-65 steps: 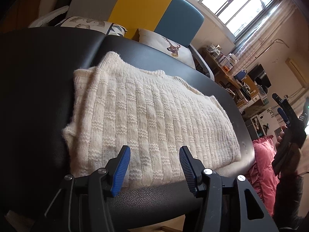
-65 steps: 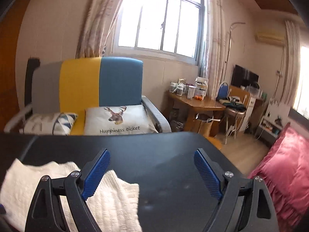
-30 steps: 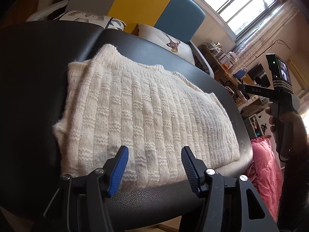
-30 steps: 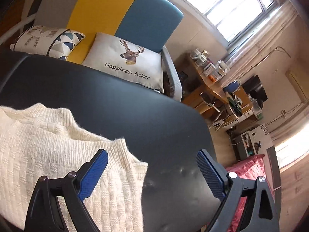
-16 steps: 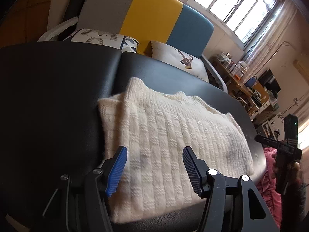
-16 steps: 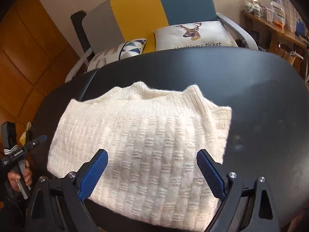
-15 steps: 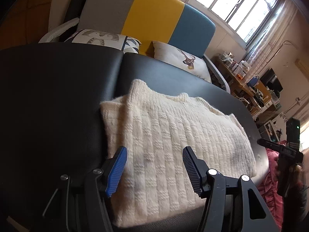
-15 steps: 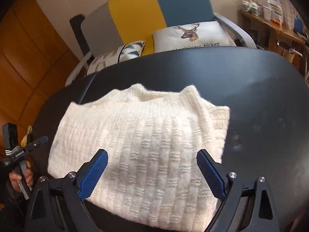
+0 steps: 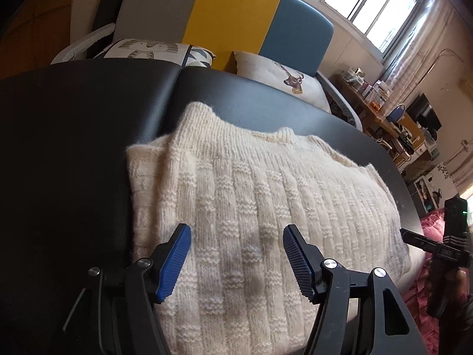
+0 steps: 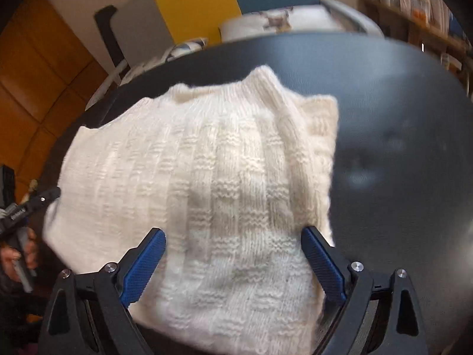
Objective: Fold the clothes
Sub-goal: 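Press both open grippers against the folded sweater edges to square it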
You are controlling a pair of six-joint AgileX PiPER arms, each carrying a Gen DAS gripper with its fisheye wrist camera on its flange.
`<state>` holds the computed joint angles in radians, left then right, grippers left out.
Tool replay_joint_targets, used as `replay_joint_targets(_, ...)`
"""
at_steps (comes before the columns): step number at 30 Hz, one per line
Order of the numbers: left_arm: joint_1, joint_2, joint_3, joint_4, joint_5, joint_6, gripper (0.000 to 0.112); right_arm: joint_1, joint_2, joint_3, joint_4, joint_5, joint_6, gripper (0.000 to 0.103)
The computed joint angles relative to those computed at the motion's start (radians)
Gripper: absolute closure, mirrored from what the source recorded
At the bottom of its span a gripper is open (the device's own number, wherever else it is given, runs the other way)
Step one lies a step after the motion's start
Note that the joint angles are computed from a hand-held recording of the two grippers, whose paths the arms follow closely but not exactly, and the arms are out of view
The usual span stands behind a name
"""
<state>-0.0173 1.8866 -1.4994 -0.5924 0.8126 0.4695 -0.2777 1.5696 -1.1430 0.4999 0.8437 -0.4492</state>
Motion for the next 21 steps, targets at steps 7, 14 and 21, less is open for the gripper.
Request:
replay_joint_targets(7,0.039,-0.052,0.084,-0.085,-0.030,0.055,0.046,0.107,-0.066,0.005,-0.183,-0.014,0.108,0.007)
replay_joint_targets(14,0.211,-0.124,0.181,-0.256,0.074,0.276,0.046,0.113,-0.127,0.016,-0.065,0.046,0.000,0.007)
replay_joint_targets(21,0.180,-0.144,0.301,-0.193,0.050,0.381,0.073,0.159,-0.098,0.109,-0.213,-0.060,0.166,0.005)
